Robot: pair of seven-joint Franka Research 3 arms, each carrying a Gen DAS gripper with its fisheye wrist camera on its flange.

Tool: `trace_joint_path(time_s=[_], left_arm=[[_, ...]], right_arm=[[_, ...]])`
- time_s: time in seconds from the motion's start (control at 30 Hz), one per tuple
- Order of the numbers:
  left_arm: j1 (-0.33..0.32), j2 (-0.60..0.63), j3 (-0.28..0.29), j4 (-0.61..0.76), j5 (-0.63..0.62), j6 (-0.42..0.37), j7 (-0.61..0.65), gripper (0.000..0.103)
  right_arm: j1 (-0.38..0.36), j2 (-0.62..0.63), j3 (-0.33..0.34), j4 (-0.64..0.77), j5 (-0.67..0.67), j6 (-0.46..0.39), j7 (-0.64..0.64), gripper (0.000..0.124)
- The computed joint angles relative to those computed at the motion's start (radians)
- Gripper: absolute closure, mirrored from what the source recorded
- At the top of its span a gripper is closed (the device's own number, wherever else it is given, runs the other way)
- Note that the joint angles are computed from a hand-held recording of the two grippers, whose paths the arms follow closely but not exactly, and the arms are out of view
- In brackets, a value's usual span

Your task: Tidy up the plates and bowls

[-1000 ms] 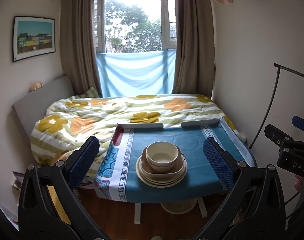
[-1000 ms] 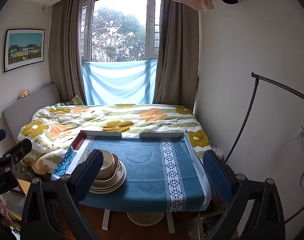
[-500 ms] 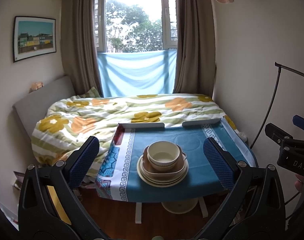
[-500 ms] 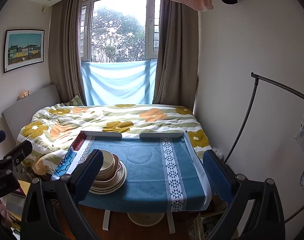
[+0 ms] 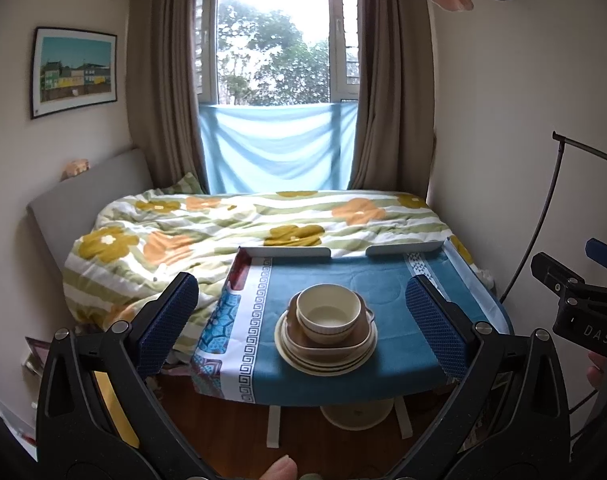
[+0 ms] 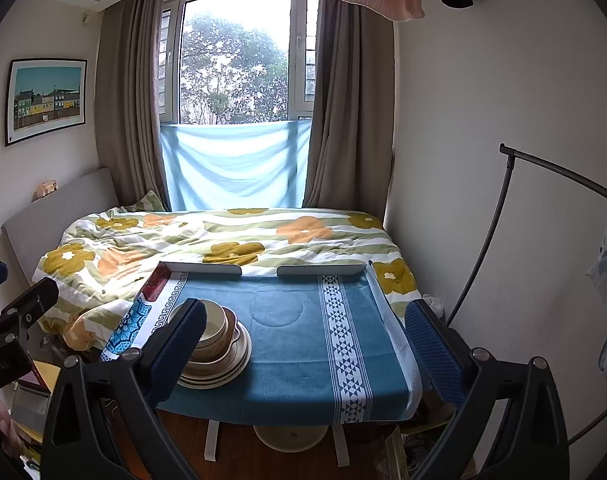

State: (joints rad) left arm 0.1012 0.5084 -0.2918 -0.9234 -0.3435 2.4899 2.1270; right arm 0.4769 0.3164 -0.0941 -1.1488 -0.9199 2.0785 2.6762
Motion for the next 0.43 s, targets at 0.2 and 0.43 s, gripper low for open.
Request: trace_joint_path(time_s=[0.2,0.43], left_arm=[[-0.011,0.014,0.011,0.019,0.027,-0.007,-0.022,0.000],[0.000,-0.007,-0.003,-0.028,0.012,0.037,-0.002,0.000]], right_arm=[[-0.001,0.000,-0.001,-0.002,0.001,0.002,0.002,0.025],[0.000,0.007,-0.002,0.007,0.007,-0.002,-0.001,0.025]])
